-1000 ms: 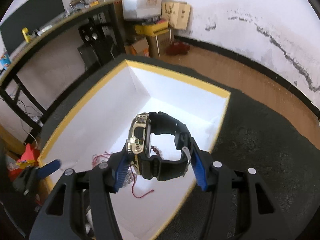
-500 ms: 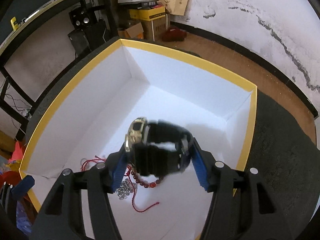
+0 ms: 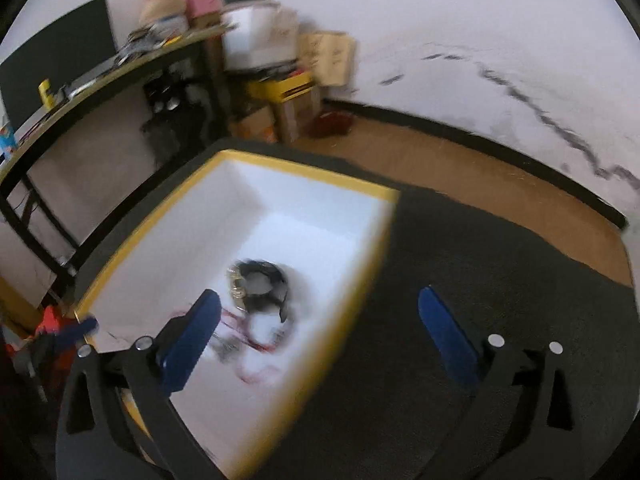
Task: Organize jewelry
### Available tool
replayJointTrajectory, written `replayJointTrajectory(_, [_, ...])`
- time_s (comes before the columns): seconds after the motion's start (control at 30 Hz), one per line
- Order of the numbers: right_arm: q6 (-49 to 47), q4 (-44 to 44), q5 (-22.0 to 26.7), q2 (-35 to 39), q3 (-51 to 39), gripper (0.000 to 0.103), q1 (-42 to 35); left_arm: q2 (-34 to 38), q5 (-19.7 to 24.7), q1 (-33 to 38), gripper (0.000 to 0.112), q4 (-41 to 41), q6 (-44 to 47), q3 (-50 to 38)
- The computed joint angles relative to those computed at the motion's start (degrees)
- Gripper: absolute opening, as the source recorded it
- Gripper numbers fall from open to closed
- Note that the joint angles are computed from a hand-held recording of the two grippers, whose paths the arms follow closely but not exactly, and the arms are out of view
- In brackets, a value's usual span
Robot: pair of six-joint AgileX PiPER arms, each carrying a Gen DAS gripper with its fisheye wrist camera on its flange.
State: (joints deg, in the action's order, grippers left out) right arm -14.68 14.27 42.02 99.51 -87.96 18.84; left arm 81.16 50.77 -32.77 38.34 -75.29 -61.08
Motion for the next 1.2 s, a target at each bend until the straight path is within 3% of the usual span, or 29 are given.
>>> replayJointTrajectory(0.2, [-16.2, 9.8, -7.6, -17.1, 23.1, 0.096, -20.4, 5.2, 2.4, -8.6, 0.093, 3.2, -2.8, -8.0])
replayJointTrajectory(0.33, [-24.2, 18.0, -3.4, -19.5, 26.0, 0.096, -37.7, 13.3, 5.7, -17.1, 0.093, 5.6, 0.7, -19.1])
replayJointTrajectory(0.43, [-32.6, 23.8, -4.6, -22.4, 30.0, 0.096, -46.3, 20.0, 9.5, -21.0, 0.093, 4.7, 7.4, -29.2])
replayJointTrajectory(0.6, [-49.4, 31.6, -1.7, -25.2, 34.3, 0.096, -59.0, 24.2, 8.5, -22.7, 0.096, 2.7, 8.4, -37.0])
replayJointTrajectory(0.73, [-55.1, 33.8, 0.2, -24.4, 35.1, 0.096, -64.8, 26.3, 4.5, -23.3, 0.096, -0.5, 8.7, -35.8])
replayJointTrajectory(0.83, [-51.9, 28.0, 1.2, -23.7, 34.0, 0.096, -66.3, 30.3, 7.9, -24.5, 0.096, -1.6, 12.2, -38.5])
replayJointTrajectory(0.93, [-56.7, 30.2, 2.8, -23.7, 33.9, 0.096, -68.4, 31.3, 6.9, -24.9, 0.096, -0.7, 10.5, -39.6])
replayJointTrajectory(1.0, [-61.1, 33.4, 1.7, -23.4, 35.0, 0.096, -69.3, 31.3, 5.2, -24.6, 0.096, -1.2, 9.9, -39.4])
replayJointTrajectory(1.13, [-57.2, 33.5, 1.9, -19.2, 31.9, 0.096, -68.1, 32.4, 4.3, -25.0, 0.096, 1.7, 8.4, -40.4])
replayJointTrajectory(1.2, [-56.6, 34.1, -1.8, -19.2, 32.1, 0.096, -66.0, 33.1, 5.6, -25.8, 0.096, 3.4, 7.3, -40.9])
